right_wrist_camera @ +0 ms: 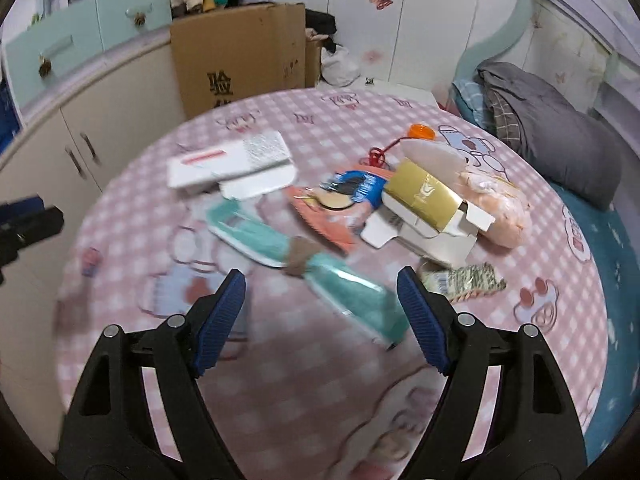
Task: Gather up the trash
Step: 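Move both open tools back over the table, then grasp the teal tube with the right tool while the left tool grasps the white-red box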
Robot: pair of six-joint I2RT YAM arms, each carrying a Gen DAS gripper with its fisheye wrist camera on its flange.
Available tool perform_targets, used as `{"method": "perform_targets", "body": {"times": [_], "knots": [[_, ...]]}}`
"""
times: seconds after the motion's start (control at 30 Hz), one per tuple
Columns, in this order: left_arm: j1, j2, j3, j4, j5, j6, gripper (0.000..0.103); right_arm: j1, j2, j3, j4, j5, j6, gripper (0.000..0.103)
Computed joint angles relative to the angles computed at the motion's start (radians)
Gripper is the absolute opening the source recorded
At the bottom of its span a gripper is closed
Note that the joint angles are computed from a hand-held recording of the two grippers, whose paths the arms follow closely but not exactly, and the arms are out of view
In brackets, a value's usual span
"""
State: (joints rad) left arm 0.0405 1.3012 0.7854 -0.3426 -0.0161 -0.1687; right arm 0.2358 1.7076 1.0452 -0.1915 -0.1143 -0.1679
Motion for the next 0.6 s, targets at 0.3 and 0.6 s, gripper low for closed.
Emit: {"method": "perform_targets", "body": {"times": [0.3,0.6], "knots": [[-0.045,0.136,0.072,0.046,0.013,-0.025,0.078,-0.032,0.110,0.095,-0.049,-0.106,-0.067,0.056],[-0.067,0.279,0.151,0.120,0.049,-0.088,0.078,-0.023,0.068,0.051,-0.019,-0.102,0.087,0.021]]}}
